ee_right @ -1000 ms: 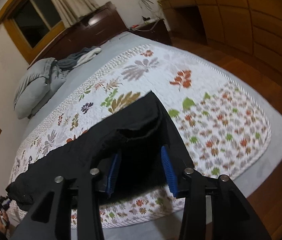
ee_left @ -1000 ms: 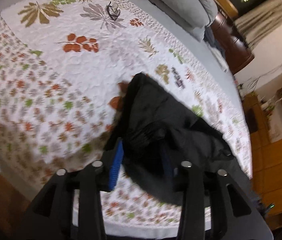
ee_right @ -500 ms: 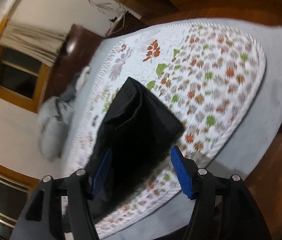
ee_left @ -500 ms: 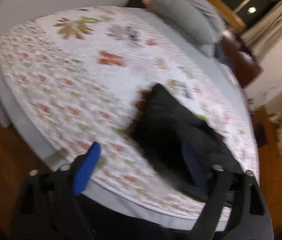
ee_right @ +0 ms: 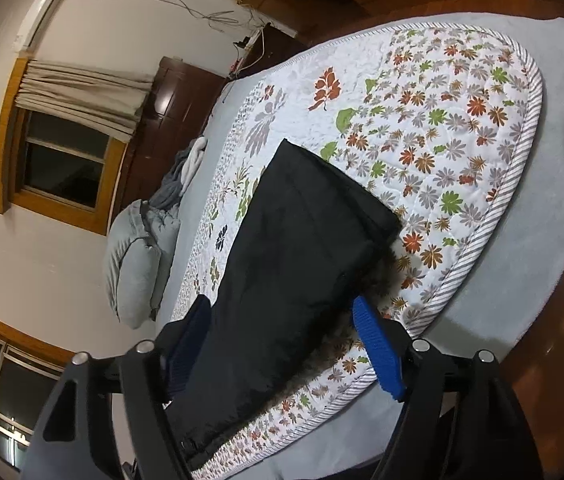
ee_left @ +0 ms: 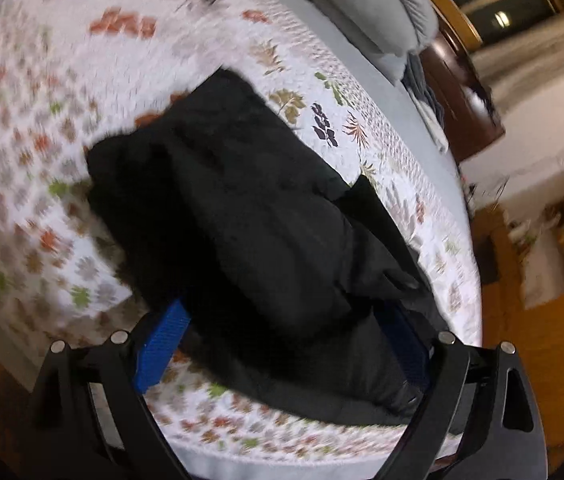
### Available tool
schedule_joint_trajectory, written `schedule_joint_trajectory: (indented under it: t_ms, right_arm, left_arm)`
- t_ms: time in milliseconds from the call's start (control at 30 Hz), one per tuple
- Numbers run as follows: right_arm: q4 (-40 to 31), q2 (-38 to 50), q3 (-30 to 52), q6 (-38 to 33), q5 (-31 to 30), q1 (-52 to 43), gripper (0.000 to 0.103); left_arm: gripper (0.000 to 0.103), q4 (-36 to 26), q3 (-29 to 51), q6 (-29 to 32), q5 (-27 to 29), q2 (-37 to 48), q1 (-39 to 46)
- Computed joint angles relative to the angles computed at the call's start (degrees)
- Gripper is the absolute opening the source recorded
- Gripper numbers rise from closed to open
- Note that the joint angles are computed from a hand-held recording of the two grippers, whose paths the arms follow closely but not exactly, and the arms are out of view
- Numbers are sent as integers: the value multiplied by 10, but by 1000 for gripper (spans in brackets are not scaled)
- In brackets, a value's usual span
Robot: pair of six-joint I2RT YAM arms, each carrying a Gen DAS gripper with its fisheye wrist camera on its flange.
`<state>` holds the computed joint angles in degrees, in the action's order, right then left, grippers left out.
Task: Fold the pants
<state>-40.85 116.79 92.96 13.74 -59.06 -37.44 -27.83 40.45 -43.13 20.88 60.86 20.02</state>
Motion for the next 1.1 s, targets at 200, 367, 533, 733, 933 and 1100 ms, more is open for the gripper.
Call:
schedule_joint_trajectory:
  t_ms: [200, 367, 533, 733, 933, 1100]
  right_arm:
    - [-14, 17, 30, -7, 18, 19, 75]
    - [-58, 60, 120, -34, 42, 49, 18]
    - [-79, 100, 200, -40, 60, 66, 6]
    - [-90, 114, 162, -61, 89, 58, 13]
    - [-81, 78, 101, -76, 67, 44, 44]
    - [-68, 67, 91, -46, 39, 28, 44]
  left_arm:
    - [11, 39, 13, -19, 43, 39, -15]
    - [4, 36, 43, -21, 68, 13, 3]
    - [5, 67, -23, -14, 77, -4, 10]
    - [15, 62, -78, -32, 101, 31, 32]
    - [24, 28, -42, -16, 53, 42, 3]
    - [29, 46, -37, -1, 57, 58, 27]
